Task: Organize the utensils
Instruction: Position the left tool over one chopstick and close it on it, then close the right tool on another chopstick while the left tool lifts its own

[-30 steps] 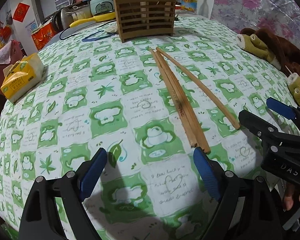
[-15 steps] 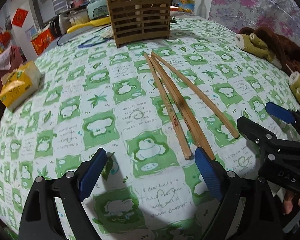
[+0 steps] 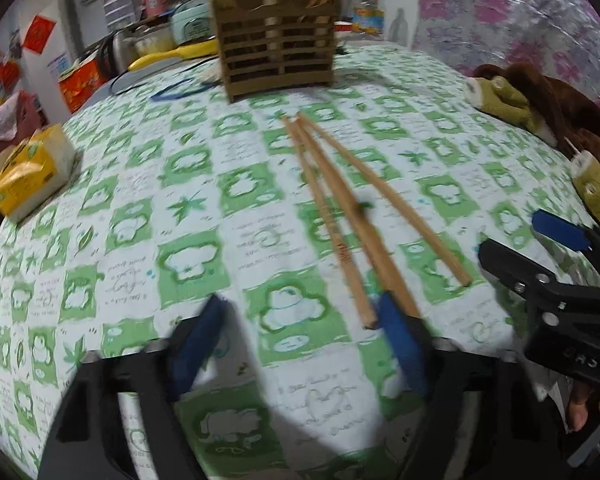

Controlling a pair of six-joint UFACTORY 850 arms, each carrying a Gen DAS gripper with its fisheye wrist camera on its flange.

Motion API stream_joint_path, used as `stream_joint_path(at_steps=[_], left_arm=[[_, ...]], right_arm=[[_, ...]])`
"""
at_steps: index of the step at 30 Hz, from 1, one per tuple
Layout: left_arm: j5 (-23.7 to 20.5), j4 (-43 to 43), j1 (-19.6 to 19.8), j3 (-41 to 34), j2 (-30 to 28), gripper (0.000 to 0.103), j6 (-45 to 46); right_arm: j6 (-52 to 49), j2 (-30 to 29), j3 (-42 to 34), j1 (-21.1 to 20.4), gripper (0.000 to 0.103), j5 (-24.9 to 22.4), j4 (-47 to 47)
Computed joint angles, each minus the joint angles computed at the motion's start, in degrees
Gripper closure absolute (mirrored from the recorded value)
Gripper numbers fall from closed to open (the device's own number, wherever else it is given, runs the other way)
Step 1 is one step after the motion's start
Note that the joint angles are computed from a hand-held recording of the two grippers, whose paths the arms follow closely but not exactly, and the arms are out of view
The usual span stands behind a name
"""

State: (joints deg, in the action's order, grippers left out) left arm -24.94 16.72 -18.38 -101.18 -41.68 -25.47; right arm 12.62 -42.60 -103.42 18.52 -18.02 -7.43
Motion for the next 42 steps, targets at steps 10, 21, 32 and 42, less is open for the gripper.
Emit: stream_joint_path(at_steps=[10, 21, 32, 42], left_arm=[[0.11, -8.28, 0.81, 0.56, 0.93, 0.097, 8.96], [0.88, -8.75, 2.63, 2.94, 2.47, 0.097, 7.09], [1.89, -10.80, 2.81, 3.71, 2.69, 0.097, 8.64], [2.17, -7.83, 2.56, 4.28, 4.32, 0.097, 6.09]], right_arm=[[-6.60, 1.22, 1.33, 0.67, 0.020, 0.67, 3.14], [-21.89, -0.62, -1.16, 1.15, 0.046, -4.36, 16.24], [-20.57, -1.15, -1.17, 2.39, 0.073, -1.40, 14.68], [-29.38, 0.25, -1.76, 0.44, 0.094, -5.49, 26.62]])
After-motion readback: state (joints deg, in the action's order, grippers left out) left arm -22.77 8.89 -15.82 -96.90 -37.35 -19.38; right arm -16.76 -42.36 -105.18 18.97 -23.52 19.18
